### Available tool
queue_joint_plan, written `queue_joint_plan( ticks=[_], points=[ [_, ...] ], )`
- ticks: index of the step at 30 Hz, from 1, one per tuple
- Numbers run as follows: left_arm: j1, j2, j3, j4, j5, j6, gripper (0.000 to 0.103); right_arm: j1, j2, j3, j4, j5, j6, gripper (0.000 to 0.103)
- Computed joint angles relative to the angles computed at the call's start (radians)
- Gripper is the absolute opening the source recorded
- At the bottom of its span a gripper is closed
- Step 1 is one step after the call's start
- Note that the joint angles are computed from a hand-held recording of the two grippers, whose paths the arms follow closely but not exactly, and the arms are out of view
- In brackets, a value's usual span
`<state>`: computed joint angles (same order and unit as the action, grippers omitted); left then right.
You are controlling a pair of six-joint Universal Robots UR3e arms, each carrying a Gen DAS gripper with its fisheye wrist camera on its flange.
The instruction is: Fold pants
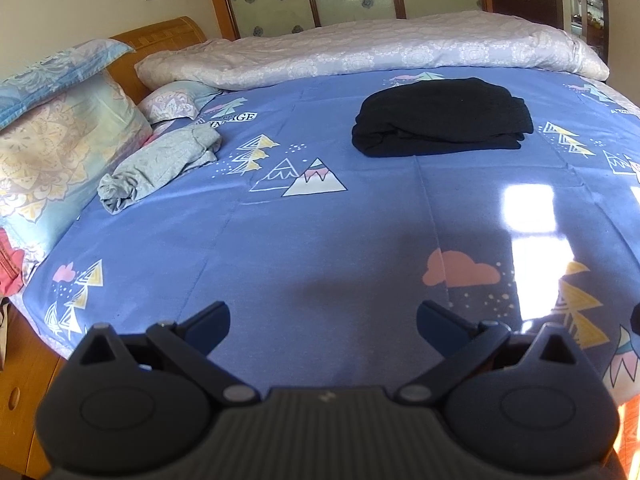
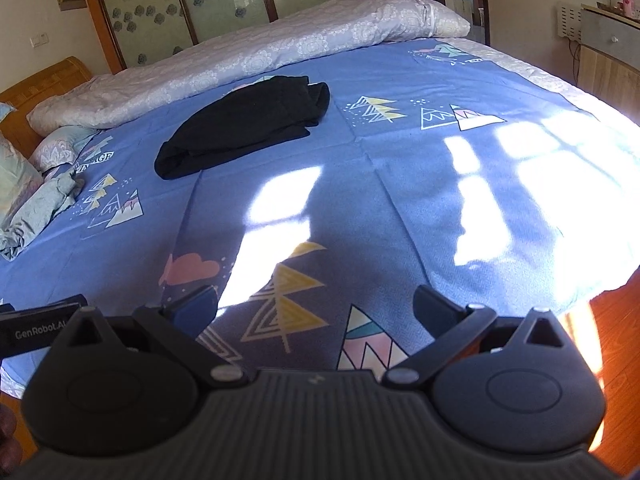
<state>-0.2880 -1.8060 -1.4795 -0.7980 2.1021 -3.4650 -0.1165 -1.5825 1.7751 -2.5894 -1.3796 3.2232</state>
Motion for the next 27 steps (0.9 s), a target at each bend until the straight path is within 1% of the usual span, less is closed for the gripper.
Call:
queue_joint_plan(
  ticks=[2,6,7,13,27],
  points=[
    [-0.004,-0.002,0.003,0.000,0.015,-0.002,0.103,-0.007,0.001,-0.002,0.004,0.011,0.007,0.103],
    [-0.033,-0.028,0.032,-0.014,0.091,0.006,0.103,-0.012,-0.001,-0.002,0.006,0.016,0.014,0.103],
    [-0.036,-0.032,0.035,-0.011,0.098,0.017,0.103,-0.013,-0.001,-0.002,0.007,0.016,0.013,0.103],
    [-0.042,-0.036,0.033,0.008,0.095,0.045,0.103,-0.014,-0.001,-0.002,0.012,0.021,0.000,0.103],
    [-0.028,-0.029,0.039,-0.049,0.071,0.021,0.103,-0.020,-0.005,-0.001,0.021,0.042,0.026,0.103]
  ],
)
